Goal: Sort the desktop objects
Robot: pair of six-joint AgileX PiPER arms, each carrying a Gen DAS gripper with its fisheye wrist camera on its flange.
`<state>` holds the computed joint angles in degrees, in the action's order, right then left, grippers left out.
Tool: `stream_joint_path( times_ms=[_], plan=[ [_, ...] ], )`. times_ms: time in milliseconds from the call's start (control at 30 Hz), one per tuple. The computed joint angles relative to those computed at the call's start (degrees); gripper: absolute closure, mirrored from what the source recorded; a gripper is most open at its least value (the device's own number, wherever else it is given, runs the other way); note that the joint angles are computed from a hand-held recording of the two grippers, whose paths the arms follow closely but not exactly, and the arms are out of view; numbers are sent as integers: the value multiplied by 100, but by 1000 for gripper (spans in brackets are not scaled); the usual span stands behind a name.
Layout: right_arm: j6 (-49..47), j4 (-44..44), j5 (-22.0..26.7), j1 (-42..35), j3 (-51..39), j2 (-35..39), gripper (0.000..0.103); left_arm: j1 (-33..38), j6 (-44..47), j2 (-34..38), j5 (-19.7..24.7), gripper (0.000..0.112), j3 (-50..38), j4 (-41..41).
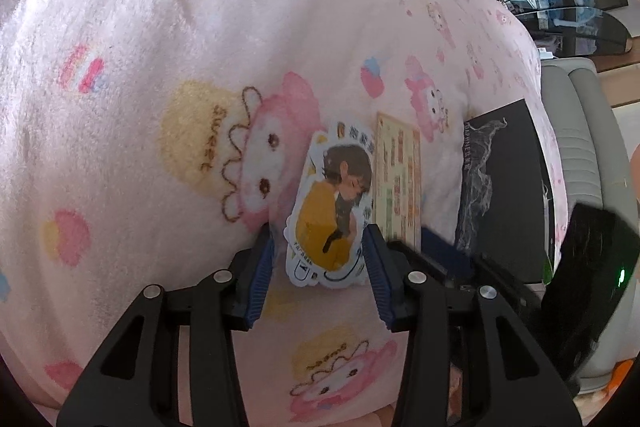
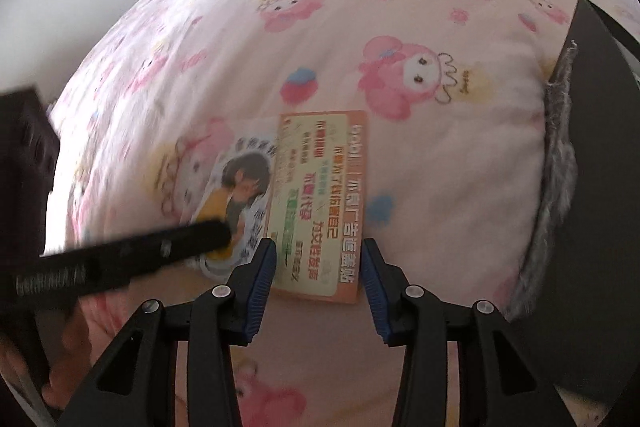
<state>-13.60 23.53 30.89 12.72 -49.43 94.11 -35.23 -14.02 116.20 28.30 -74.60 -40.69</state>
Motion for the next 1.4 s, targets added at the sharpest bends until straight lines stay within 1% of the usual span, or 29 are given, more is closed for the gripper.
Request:
stream_joint_path(
  times_ms=[67,167,267,333,367,433,467,500,567,633,700,767,867,933,1000,1033,1067,1100,1133,1167,1200,1267,1400],
  plan=[
    [-55,94,128,-20,225,-308,64,13,53,-50,9,69,54,-50],
    [-178,180,225,-38,575,-753,64,-76,1,-68,152,68,-8,145],
    [196,-268,239,118,904,-1121,64,-246,-61,-39,380,68,-149,400],
    [391,-474,301,170,1087,-1341,64,-326,80,-42,534,68,-164,343],
    [436,-534,367,154,1192,-1490,64,-320,316,-77,570,68,-77,97],
    [308,-486,544,29,1330,-1736,64,-194,1146,-221,570,68,323,-898],
    [191,-414,631,-70,1383,-1834,64,-134,1410,-289,534,68,503,-1282],
    [63,-321,714,-223,1418,-1900,64,-117,1500,-332,463,68,593,-1436],
    [-121,-185,734,-589,1424,-1879,64,-169,1167,-379,282,68,569,-1150],
    [-298,-3,563,-887,1429,-1763,64,-285,674,-336,186,68,405,-621],
    [-639,374,401,-1145,1414,-1554,64,-394,277,-269,152,68,245,-189],
    [-1172,962,302,-1424,1447,-1349,64,-478,-26,-150,167,68,63,153],
    [-1813,1739,237,-1646,1531,-1053,63,-518,-291,31,256,65,-154,453],
    [-2076,2101,323,-1649,1495,-829,60,-555,-462,123,329,64,-282,638],
    [-2231,2299,405,-1663,1486,-721,59,-623,-615,209,428,64,-441,848],
    [-2281,2358,440,-1675,1492,-693,59,-648,-514,151,435,66,-391,785],
    [-2328,2396,488,-1687,1494,-686,59,-656,-257,30,344,76,-210,505],
    [-2351,2388,573,-1713,1506,-751,59,-657,127,-78,230,79,-17,66],
    [-2344,2353,685,-1764,1543,-875,57,-658,540,-183,133,79,172,-402],
    [-2325,2301,789,-1811,1561,-968,57,-679,789,-269,49,79,325,-697],
    [-2293,2228,875,-1849,1555,-1016,57,-727,809,-317,-21,79,423,-763],
    [-2193,2055,1037,-1909,1531,-1087,57,-791,688,-279,-12,79,420,-682],
    [-1714,1518,982,-1707,1437,-982,57,-803,212,-177,28,78,242,-268]
  ],
)
